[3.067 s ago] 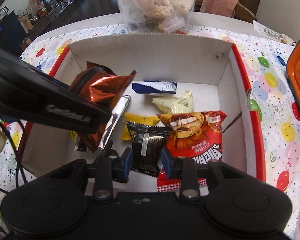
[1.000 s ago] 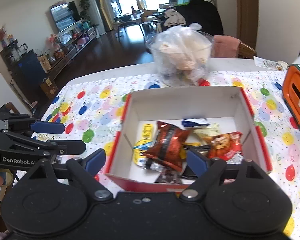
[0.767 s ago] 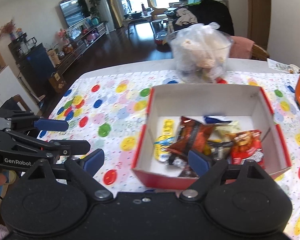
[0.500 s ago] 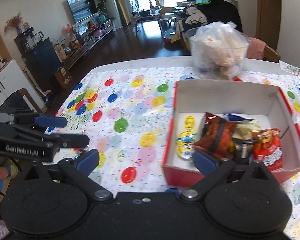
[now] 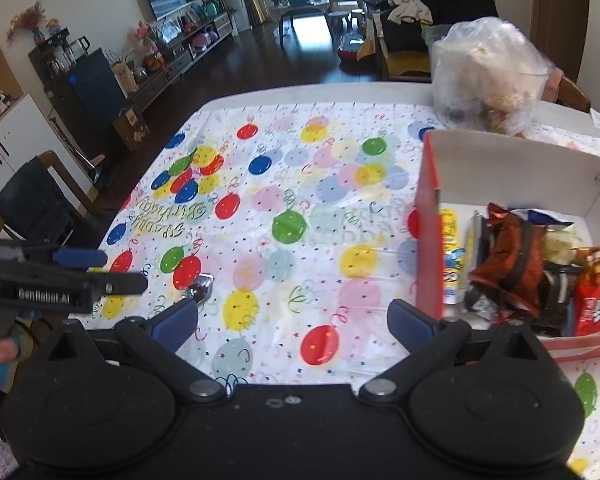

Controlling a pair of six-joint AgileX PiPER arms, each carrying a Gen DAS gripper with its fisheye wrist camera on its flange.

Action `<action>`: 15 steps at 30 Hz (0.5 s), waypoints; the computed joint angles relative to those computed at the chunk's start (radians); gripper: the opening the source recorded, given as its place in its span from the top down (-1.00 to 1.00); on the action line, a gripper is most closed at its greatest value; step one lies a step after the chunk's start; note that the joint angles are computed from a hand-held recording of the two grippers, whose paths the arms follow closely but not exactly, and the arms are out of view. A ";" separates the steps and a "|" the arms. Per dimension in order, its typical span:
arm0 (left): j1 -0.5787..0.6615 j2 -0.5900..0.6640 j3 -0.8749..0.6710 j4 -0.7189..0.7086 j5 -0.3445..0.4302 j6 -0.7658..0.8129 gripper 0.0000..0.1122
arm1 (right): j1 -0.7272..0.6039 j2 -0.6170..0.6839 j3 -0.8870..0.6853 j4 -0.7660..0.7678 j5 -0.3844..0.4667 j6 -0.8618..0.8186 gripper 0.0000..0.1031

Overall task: Organize snacks
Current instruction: 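Withdraw both tools from the box toward the last snacks on the table, then grasp the blue-wrapped candy with left tool while right tool grasps the silver foil chocolate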

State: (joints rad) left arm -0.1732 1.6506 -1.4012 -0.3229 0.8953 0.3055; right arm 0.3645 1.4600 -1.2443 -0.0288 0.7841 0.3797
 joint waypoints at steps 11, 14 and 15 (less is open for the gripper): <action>0.004 -0.001 0.167 -0.035 -0.142 0.137 -0.46 | 0.035 0.165 -0.105 -0.019 0.025 0.088 -0.97; 0.004 0.020 0.172 -0.044 -0.160 0.159 -0.46 | 0.040 0.201 -0.130 -0.022 0.039 0.095 -0.96; 0.002 0.026 0.175 -0.046 -0.168 0.165 -0.45 | 0.042 0.211 -0.137 -0.025 0.045 0.097 -0.96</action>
